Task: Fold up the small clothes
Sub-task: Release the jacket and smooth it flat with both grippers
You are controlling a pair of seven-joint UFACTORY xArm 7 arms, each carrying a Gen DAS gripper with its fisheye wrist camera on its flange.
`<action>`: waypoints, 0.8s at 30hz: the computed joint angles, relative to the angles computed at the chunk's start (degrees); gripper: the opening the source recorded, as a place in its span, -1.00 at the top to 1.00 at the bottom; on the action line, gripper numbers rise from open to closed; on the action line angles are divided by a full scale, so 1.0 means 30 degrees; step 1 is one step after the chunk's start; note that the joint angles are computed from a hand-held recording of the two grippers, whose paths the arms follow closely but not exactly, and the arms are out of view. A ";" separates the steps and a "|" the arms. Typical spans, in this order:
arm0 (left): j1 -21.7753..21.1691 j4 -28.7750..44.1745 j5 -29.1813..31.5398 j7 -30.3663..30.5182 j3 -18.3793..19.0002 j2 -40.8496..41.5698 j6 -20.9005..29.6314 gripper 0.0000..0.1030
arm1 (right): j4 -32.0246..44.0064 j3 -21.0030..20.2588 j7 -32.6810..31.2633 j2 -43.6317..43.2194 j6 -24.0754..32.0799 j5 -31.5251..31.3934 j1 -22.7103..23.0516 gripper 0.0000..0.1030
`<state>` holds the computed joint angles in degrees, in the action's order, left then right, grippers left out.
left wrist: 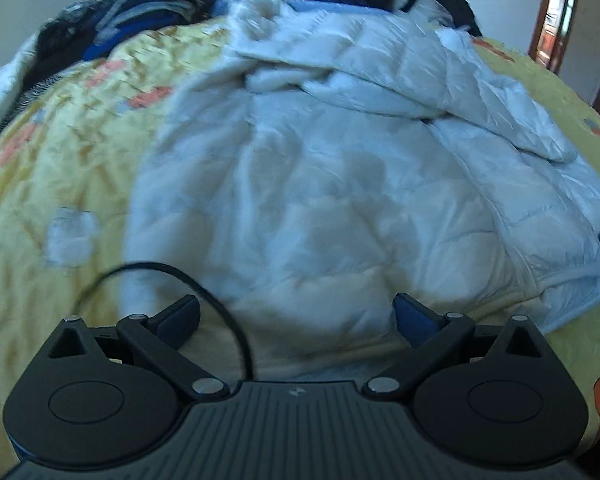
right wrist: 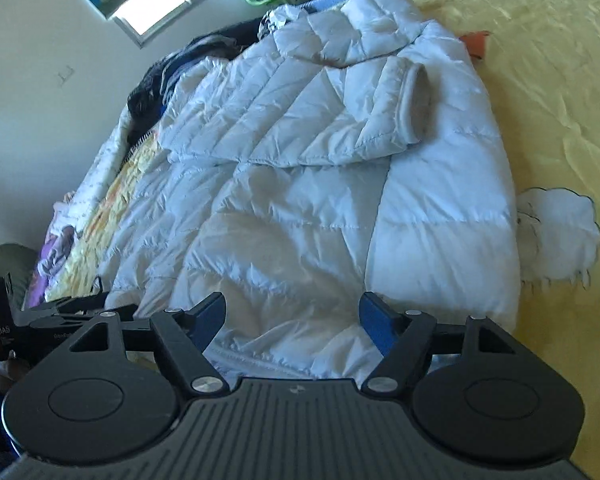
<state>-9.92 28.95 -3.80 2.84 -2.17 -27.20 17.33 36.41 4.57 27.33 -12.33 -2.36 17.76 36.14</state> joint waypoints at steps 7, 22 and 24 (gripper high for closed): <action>0.1694 -0.0305 -0.0361 0.0134 0.1735 -0.3476 0.3797 -0.99 | -0.1379 0.2406 0.2495 -0.2384 -0.0166 -0.1598 -0.2578 -0.51; 0.2715 0.0068 -0.3578 -0.1505 0.0858 -0.2269 0.3232 -0.99 | -0.4187 0.1166 0.6021 -0.4493 -0.1022 -0.2866 -0.2222 -0.65; 0.1992 0.0292 -0.3325 -0.1346 0.0978 -0.1415 0.2618 -0.99 | -0.3967 0.2197 0.6316 -0.4325 -0.0374 -0.3277 -0.3469 -0.65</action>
<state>-3.95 29.82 -13.78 -1.20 0.77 -31.44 25.18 24.51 11.17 46.27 -25.31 -3.48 7.93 25.74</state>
